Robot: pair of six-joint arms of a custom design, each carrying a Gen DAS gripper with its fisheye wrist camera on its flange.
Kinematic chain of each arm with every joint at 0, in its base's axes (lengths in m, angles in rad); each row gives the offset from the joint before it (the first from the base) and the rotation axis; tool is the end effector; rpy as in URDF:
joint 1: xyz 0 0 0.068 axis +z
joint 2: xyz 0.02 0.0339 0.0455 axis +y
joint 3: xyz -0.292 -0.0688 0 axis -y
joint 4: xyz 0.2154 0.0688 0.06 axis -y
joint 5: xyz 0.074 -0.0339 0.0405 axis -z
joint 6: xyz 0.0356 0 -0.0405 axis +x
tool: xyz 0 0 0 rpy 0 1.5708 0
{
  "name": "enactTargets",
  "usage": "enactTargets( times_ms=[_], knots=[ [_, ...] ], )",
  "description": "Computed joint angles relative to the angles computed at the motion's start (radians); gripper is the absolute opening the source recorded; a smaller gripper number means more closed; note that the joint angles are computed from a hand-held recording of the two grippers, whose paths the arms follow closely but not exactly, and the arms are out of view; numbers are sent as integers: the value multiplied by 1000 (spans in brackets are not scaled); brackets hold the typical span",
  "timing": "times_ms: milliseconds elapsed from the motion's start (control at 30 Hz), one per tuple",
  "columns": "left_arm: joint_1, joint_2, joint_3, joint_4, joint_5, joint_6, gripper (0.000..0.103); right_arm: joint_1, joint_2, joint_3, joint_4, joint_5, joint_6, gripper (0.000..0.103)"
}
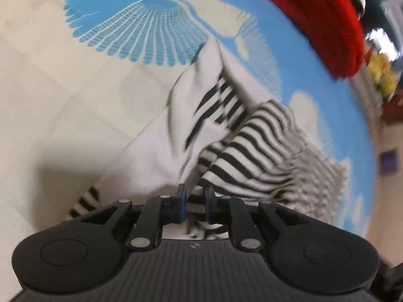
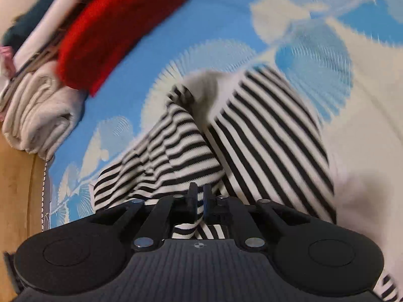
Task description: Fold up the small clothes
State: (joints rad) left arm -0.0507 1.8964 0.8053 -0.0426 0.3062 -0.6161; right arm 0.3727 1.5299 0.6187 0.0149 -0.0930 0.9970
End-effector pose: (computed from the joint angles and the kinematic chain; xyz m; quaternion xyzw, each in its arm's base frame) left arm 0.3108 -0.0265 0.1290 -0.2374 0.9357 -0.2108 0.1538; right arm 0.2371 0.0962 0.1863 0.2749 0.9018 0.2431 0.2283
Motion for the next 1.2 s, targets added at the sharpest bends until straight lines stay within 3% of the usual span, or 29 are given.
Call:
enactTargets(
  times_ms=[67,133,200,300,333,367,433,533,633,733,833,900,1000,1033,1067,1133,1200],
  knots=[
    [-5,-49,-28,54,10,5,42,0,25,-2,34,-5,23,42],
    [-34,-75,-33,69,-3,21,52,17,51,26,18,17,32,47],
    [-51,-55,-17,49,-3,26,52,39,88,43,26,23,47,47],
    [-72,-15,-3,20,-34,5,39,66,149,54,62,15,86,46],
    [-71,-7,-6,27,-36,3,21,76,167,62,65,23,96,41],
    [-69,-2,-7,33,-41,8,8,87,179,68,65,40,103,25],
    [-66,-25,-34,91,-59,-3,6,97,184,65,80,68,106,1],
    [-30,-109,-100,228,1,-13,5,94,118,26,134,114,120,1],
    [-15,-171,-133,265,19,-5,5,89,-52,-17,183,222,47,1],
    [-1,-124,-102,171,65,1,5,48,-150,-41,125,225,28,1],
    [-19,-10,-29,-13,40,35,6,4,-40,8,-82,118,34,1],
    [-23,40,-10,-43,59,39,8,-20,48,8,-122,49,81,1],
    [-30,20,9,-42,37,79,18,-1,64,41,-133,59,31,7],
    [-31,2,0,-18,29,81,34,10,43,43,-123,85,15,12],
    [-29,-14,-6,9,21,82,43,18,25,44,-116,106,3,30],
    [-38,-33,-20,44,-4,84,44,25,3,38,-122,133,-9,50],
    [-41,-24,-29,74,-15,65,44,29,41,57,-138,136,0,49]
  ],
)
